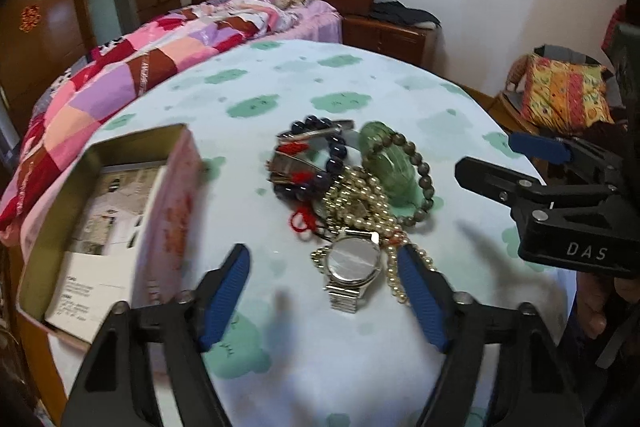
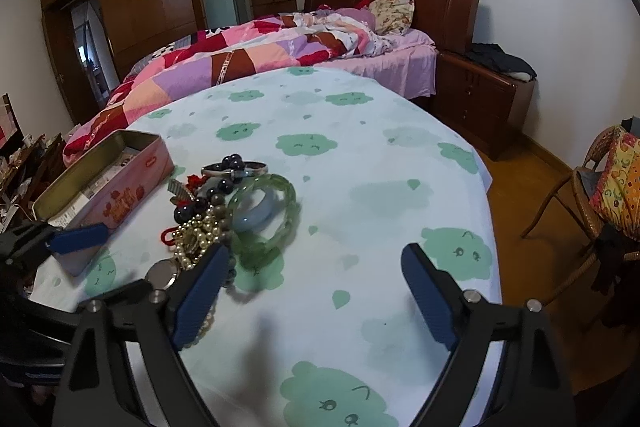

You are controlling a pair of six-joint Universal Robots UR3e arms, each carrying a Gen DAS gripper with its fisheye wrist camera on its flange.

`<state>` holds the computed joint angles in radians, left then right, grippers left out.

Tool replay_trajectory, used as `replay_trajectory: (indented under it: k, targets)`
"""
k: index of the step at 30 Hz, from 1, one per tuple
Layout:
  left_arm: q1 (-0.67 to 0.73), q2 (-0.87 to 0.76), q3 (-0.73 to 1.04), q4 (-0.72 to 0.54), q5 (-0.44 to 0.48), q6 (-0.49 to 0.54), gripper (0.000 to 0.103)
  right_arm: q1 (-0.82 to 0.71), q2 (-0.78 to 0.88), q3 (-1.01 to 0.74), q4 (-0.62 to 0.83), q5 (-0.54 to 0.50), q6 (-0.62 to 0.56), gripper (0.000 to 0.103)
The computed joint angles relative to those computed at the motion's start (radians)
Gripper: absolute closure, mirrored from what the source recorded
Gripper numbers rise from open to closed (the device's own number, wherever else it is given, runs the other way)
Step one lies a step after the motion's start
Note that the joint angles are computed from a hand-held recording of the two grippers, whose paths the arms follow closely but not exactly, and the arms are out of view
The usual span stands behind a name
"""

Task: Organize jewelry
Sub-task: 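Lower the left tool onto the silver wristwatch and close it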

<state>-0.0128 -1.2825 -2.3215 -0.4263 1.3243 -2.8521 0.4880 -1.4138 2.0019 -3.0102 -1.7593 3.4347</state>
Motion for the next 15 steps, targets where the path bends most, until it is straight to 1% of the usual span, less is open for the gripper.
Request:
replay_trajectory:
  k: [3,7,8,9,10,15]
  targets:
    - [-0.006,-0.045,0.022,-0.019,-0.014,0.003,0.044,-0.002,0.002,0.002,-0.004,0.003,0.000,0.013]
    - [-0.018,-0.078,0.034,-0.020,-0.029,0.009,0.045,0.001,0.009,-0.005,-0.002,0.002,0.000,0.013]
    - [-0.017,-0.079,0.033,-0.022,-0.044,0.016,0.052,0.003,0.015,-0.007,-0.005,0.002,0.000,0.013]
    - [-0.004,-0.074,0.028,-0.029,-0.070,0.026,0.062,0.007,0.021,-0.012,-0.006,0.000,0.002,0.013]
    - [0.006,-0.065,0.020,-0.031,-0.091,0.029,0.066,0.007,0.020,-0.010,-0.006,0.001,0.000,0.013]
    - [0.061,-0.022,-0.007,-0.051,-0.148,0.047,0.066,0.013,0.029,-0.017,-0.008,-0.004,-0.001,0.013]
